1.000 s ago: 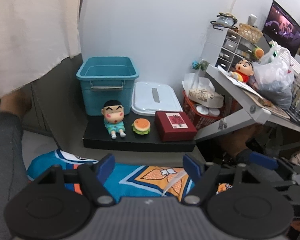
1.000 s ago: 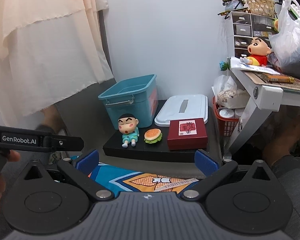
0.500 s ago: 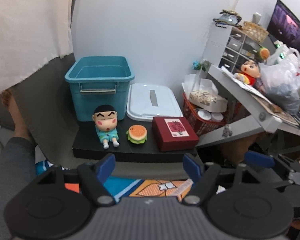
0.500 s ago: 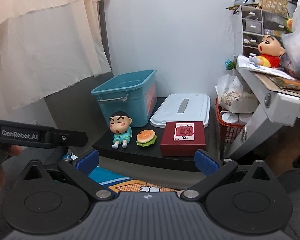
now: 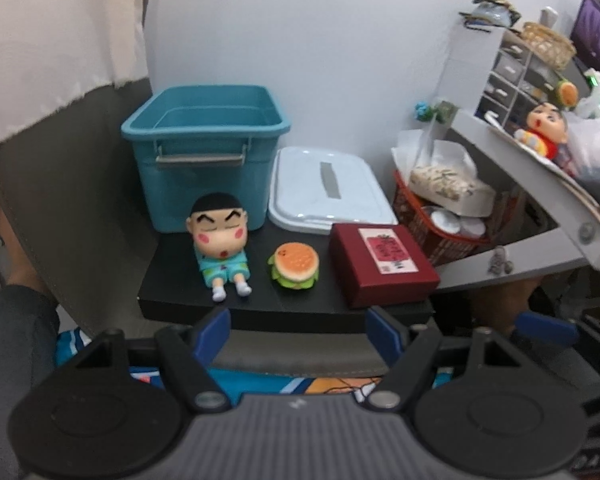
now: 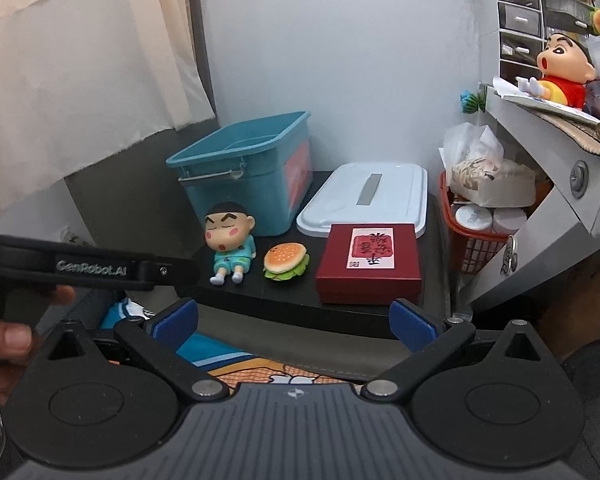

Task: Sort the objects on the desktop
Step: 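Move the left tool toward the Shin-chan figurine on the black shelf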

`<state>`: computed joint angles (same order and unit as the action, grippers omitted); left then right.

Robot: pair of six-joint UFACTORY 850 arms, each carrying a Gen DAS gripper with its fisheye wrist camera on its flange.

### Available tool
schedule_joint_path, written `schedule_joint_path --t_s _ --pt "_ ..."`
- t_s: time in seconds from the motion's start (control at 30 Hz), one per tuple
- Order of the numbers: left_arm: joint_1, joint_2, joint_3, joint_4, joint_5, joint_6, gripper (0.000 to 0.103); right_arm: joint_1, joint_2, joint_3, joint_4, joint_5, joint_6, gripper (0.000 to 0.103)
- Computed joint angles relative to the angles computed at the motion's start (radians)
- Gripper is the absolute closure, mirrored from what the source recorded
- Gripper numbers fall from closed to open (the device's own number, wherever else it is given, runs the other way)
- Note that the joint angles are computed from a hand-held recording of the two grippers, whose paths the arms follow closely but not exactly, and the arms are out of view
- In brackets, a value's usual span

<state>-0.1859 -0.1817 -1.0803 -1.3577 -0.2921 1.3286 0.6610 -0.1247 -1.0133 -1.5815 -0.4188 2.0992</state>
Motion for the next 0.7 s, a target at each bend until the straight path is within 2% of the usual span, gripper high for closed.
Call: schedule_joint_path --t_s 0.13,0.7 --pt "-0.006 -0.021 -0.006 -0.008 0.013 0.009 0.025 -0.021 0.005 0.026 -0.063 0.036 0.090 0.000" --pt "-0.013 -0.040 0.022 -0.043 0.019 0.065 0.025 -0.011 -0.007 0.040 -0.064 -0.005 0.111 0.000"
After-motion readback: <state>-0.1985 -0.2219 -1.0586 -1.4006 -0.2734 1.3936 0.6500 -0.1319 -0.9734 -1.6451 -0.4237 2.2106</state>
